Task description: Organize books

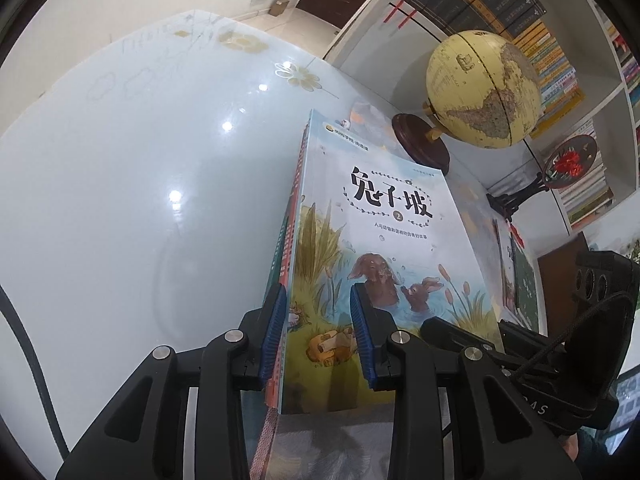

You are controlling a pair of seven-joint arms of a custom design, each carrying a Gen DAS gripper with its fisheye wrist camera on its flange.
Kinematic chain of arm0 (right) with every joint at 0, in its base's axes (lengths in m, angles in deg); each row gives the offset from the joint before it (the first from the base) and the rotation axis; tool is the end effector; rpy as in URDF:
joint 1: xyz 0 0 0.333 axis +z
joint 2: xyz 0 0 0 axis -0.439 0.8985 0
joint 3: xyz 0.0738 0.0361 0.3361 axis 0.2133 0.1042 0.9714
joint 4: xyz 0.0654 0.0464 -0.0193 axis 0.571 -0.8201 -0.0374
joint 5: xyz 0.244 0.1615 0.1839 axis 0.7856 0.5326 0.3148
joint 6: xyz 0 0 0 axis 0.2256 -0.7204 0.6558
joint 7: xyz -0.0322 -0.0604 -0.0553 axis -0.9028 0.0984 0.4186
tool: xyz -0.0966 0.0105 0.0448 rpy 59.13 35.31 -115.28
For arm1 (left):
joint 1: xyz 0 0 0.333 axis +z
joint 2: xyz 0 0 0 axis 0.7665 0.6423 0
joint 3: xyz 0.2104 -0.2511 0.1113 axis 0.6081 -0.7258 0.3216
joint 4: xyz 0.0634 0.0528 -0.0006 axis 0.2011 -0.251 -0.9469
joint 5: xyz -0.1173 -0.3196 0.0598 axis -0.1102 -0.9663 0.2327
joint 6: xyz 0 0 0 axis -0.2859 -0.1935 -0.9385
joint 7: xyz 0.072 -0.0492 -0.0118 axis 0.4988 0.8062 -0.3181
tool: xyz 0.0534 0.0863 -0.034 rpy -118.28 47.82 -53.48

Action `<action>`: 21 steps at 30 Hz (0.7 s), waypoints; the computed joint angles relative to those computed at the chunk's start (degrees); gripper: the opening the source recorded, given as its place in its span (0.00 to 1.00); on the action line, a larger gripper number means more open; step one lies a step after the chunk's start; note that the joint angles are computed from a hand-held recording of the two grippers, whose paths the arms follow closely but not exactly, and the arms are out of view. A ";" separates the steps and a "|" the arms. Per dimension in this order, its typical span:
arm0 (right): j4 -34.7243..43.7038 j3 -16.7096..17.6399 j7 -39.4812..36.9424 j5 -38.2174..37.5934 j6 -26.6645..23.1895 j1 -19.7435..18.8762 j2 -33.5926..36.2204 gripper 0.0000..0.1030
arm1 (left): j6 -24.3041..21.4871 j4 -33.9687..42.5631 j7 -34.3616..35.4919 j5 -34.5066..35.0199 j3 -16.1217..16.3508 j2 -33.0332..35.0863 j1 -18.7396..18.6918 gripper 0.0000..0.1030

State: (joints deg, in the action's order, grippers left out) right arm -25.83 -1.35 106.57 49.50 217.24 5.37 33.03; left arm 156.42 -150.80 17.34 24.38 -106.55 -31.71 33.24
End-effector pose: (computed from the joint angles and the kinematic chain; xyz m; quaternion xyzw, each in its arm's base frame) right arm 0.5973 0.4455 0.3044 -0.7492 0.6121 -0.0057 0.2531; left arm 0.5855 -0.3392 0.2959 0.7075 -0.6264 0.3270 0.0128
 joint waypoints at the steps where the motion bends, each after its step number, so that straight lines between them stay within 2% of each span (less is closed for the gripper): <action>1: -0.09 0.16 0.01 0.23 0.06 -0.18 -0.02 0.37 | -0.08 0.19 0.07 0.01 -0.31 0.16 0.23 0.28; 5: 0.69 -0.47 0.50 -0.03 -1.67 0.28 -0.04 0.51 | -0.12 0.36 0.12 0.30 0.24 0.12 -0.17 0.28; 8: 0.84 -2.10 1.38 -1.67 -4.24 1.54 -0.67 0.52 | 0.40 0.06 -0.17 0.16 0.55 -0.21 -0.28 0.28; 10: -0.45 -2.85 2.31 -2.45 -4.79 1.90 -1.65 0.52 | 0.67 -0.51 -0.88 0.32 2.70 -1.11 -2.02 0.28; 12: -3.38 -3.29 3.68 -2.73 -3.98 1.84 -3.25 0.52 | 1.09 -1.38 -1.37 0.64 4.18 -2.13 -3.25 0.28; 15: -8.85 -2.94 6.03 -1.86 -2.51 0.75 -6.13 0.52 | 1.71 -2.17 -1.42 0.98 3.76 -2.85 -3.01 0.28; 21: -23.43 -1.44 11.30 1.99 4.57 -1.95 -13.30 0.52 | 2.31 -3.78 -0.91 1.77 2.34 -4.72 -3.26 0.30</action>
